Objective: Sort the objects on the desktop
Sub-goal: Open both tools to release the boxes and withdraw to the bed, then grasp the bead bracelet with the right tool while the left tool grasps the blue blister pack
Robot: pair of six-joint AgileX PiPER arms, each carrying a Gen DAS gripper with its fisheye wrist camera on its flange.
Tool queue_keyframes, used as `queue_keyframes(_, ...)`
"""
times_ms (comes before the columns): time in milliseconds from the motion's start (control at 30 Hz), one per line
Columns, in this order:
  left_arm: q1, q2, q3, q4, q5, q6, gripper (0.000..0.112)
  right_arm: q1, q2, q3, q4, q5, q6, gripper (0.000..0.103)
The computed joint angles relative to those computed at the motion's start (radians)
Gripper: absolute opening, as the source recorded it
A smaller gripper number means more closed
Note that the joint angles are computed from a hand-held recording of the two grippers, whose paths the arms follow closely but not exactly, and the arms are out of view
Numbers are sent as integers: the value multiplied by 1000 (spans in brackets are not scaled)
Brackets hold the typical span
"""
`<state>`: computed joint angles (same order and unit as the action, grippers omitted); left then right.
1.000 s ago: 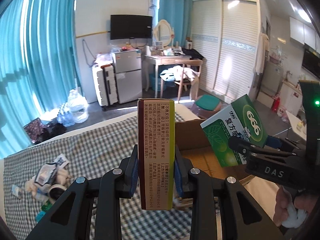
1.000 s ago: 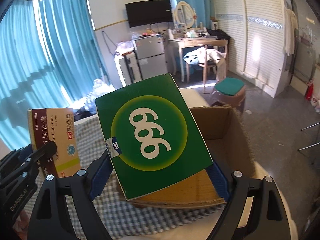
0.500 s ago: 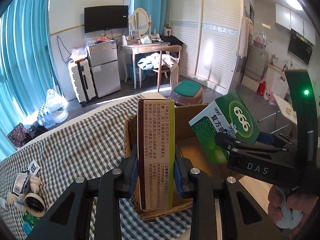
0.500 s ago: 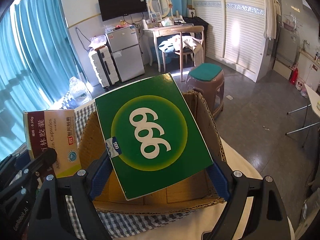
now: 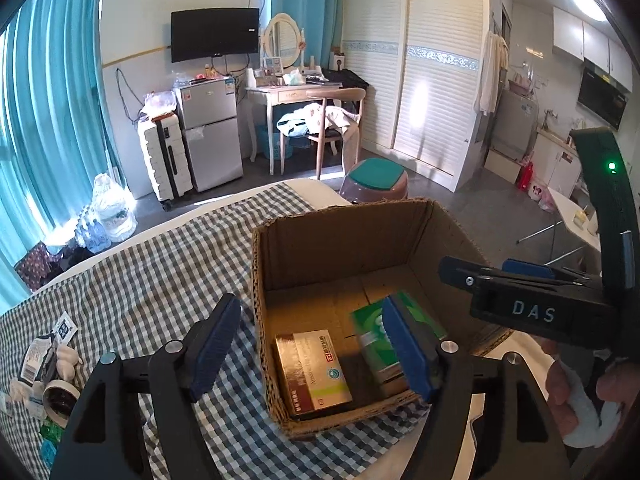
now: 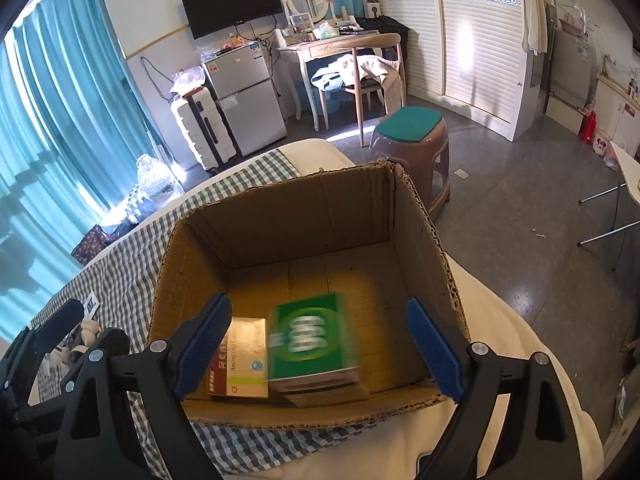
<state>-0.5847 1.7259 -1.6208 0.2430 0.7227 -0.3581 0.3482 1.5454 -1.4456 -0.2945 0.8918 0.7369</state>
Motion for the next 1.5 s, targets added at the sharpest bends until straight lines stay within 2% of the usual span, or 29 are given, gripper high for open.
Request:
queue_keyframes(133,25,-29,14,14,24,-13,82,26,-8,-2,-9,13,11,90)
queue_keyframes(267,38,-72,11,72,74,-67,95,83,-6,-40,-39,60,28,90)
queue_keyframes(333,57,-126,49,80,66,-63,96,123,-11,-56,-58,79,46,90)
queue_keyframes(500,104,-244,112,117,112,-54,103,242,-9,-116,-105,118,98,90)
queue_keyframes(633,196,-367,194,106,136,6,103,343,1,-152,-109,97,114,90)
queue_keyframes(733,309,-460,254,86,140,67,103,417,30,-192,-102,89,130,90)
queue_keyframes(867,527,-542,293,-14,150,223,103,508,94,-264,-112,91,152,90)
queue_keyframes(1033,875,-615,357,-238,122,502,103,600,179,-346,-137,94,177,90)
queue_keyframes(1200,1161,-639,463,-458,91,735,103,671,293,-456,-170,117,188,90)
queue_keyframes(1333,1291,-638,566,-527,51,818,103,742,380,-517,-280,162,232,90)
queue_keyframes(1500,1352,-604,691,-586,-28,873,103,756,451,-513,-282,99,249,90)
